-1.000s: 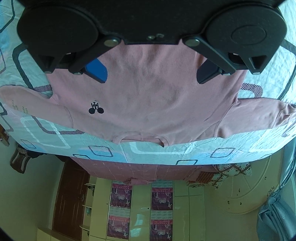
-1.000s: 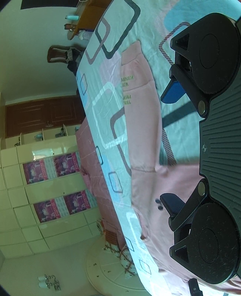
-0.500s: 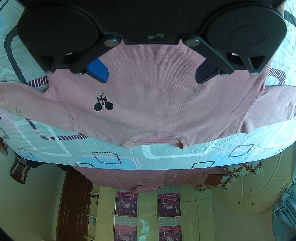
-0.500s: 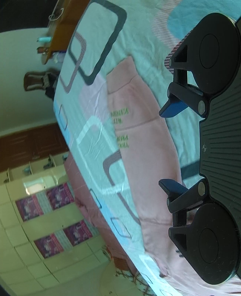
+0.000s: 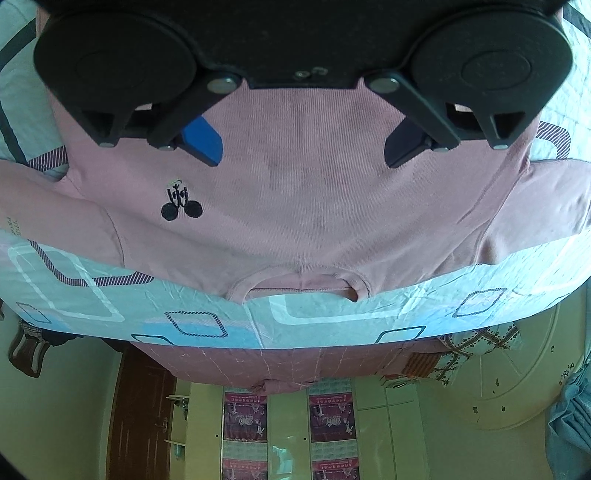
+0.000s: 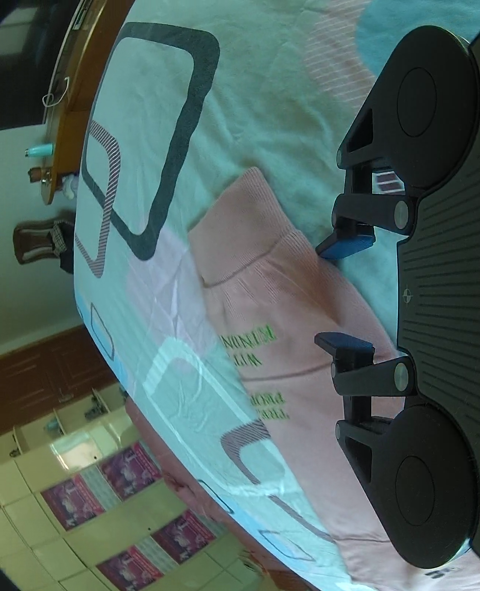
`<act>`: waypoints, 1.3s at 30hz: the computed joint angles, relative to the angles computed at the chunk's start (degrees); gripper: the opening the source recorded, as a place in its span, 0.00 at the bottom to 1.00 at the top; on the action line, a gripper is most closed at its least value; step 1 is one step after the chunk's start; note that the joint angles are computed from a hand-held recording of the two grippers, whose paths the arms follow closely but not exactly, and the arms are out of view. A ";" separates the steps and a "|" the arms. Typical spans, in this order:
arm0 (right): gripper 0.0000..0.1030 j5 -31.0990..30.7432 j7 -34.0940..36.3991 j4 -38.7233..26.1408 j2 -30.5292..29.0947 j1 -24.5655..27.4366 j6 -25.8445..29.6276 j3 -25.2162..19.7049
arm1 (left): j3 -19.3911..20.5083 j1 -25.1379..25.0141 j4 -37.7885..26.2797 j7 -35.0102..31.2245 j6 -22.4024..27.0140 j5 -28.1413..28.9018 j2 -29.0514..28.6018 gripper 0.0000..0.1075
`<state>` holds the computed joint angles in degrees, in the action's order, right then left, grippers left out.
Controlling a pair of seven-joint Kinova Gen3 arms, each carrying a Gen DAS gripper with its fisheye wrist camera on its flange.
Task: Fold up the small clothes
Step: 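Move the right tool to the sleeve cuff and grasp it, then carry the sleeve across the sweatshirt body and release it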
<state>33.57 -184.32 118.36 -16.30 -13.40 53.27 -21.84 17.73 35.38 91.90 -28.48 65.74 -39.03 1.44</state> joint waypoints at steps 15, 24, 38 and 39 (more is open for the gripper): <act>0.04 14.08 -6.18 -3.63 5.57 -2.16 1.59 -2.48 | -1.93 -4.08 -0.53 -1.35 -1.81 6.07 -0.84 0.82; 0.04 27.82 -5.58 -15.19 15.79 -13.12 -3.53 -3.71 | -1.51 -7.51 2.47 -1.00 -3.01 5.60 -4.94 0.82; 0.04 21.65 10.70 -34.34 37.07 -27.93 -15.76 -4.75 | -6.49 -20.20 9.32 -15.93 -14.60 18.33 -10.49 0.82; 0.04 19.84 12.39 -34.75 37.87 -27.89 -16.44 -4.99 | -6.80 -20.77 9.46 -17.65 -15.54 19.67 -10.41 0.81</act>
